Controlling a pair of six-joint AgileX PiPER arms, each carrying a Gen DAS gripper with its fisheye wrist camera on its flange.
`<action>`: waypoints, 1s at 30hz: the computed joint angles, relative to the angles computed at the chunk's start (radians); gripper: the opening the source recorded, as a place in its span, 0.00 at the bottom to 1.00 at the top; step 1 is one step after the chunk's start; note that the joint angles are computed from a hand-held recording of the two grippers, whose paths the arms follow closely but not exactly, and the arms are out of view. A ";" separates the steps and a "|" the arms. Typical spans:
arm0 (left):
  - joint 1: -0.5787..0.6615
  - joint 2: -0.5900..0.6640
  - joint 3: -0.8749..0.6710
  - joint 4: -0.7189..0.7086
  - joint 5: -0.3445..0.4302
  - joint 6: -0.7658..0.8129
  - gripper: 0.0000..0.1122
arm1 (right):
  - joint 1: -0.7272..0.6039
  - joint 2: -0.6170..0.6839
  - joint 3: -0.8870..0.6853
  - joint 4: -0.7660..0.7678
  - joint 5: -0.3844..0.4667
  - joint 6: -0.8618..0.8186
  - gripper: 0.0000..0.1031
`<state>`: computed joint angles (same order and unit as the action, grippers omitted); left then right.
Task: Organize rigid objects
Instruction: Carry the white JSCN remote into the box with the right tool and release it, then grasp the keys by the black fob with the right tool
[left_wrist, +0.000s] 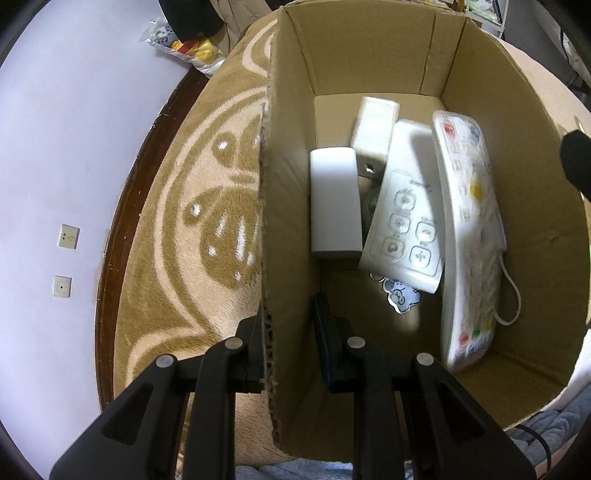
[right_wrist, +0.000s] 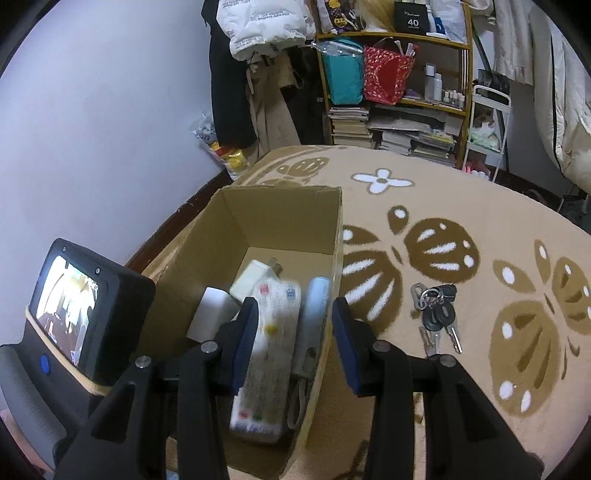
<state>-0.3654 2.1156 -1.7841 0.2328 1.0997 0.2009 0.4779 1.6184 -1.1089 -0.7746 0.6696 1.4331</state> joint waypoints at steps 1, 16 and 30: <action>-0.004 -0.006 0.004 0.003 -0.003 -0.002 0.18 | 0.000 -0.013 0.011 -0.011 0.000 0.014 0.43; 0.003 -0.003 -0.006 -0.006 0.008 0.008 0.19 | -0.057 -0.109 0.114 -0.032 0.140 0.090 1.00; 0.011 0.001 -0.006 -0.007 0.001 0.016 0.19 | -0.179 -0.053 0.220 0.078 0.024 0.043 1.00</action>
